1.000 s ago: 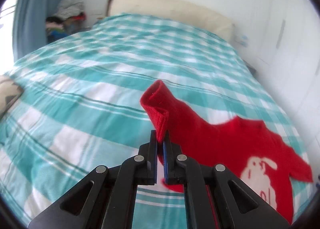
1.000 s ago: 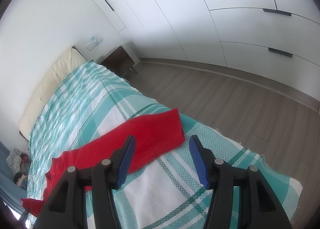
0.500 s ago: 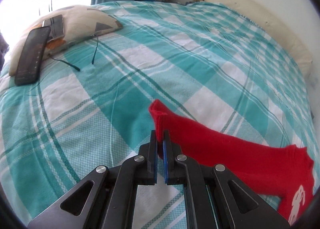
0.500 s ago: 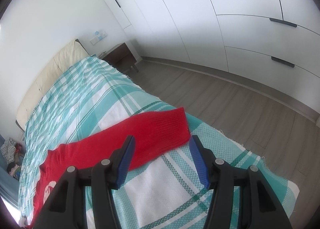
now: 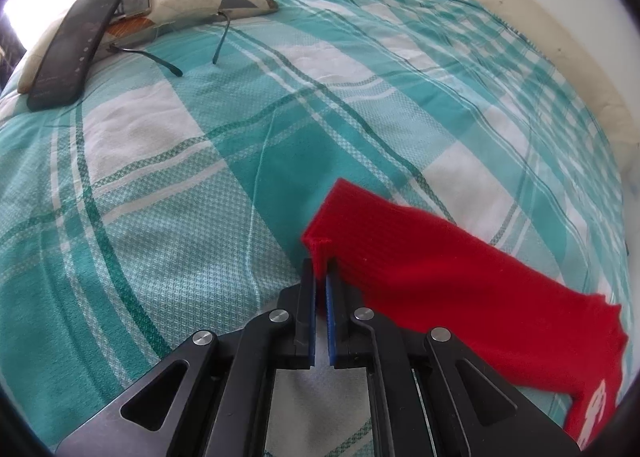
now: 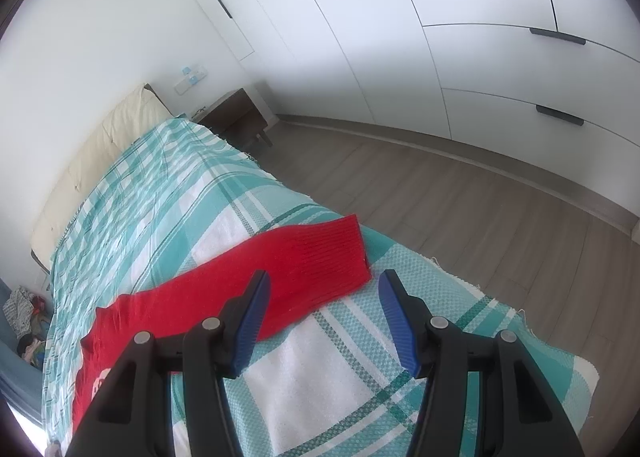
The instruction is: Fold small clothes
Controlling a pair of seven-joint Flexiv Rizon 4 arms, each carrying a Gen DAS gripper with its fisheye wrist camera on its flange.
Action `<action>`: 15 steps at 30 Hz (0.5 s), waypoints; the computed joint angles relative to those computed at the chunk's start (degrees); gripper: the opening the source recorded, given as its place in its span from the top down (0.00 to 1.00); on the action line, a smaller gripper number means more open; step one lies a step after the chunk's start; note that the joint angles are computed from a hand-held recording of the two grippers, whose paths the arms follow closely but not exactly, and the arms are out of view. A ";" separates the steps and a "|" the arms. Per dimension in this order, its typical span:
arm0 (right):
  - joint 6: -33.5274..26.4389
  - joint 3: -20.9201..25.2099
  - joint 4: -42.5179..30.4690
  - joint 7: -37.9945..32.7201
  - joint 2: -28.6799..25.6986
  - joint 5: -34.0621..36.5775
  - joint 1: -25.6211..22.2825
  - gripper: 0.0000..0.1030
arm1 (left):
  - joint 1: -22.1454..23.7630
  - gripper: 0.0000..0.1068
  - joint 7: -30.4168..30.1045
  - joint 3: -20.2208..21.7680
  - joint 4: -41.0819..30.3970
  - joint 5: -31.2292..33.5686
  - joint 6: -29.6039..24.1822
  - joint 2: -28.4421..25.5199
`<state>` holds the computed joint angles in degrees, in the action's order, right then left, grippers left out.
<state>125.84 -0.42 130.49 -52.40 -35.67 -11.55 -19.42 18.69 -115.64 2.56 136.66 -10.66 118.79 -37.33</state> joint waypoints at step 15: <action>-1.67 -1.63 0.03 0.11 0.44 5.05 2.13 0.28 | -9.23 0.19 -3.54 5.86 6.18 -8.19 6.84 3.98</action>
<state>124.18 -2.05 130.52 -52.29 -35.23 -6.50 -17.29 9.46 -119.18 8.42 142.84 -18.85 125.64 -33.35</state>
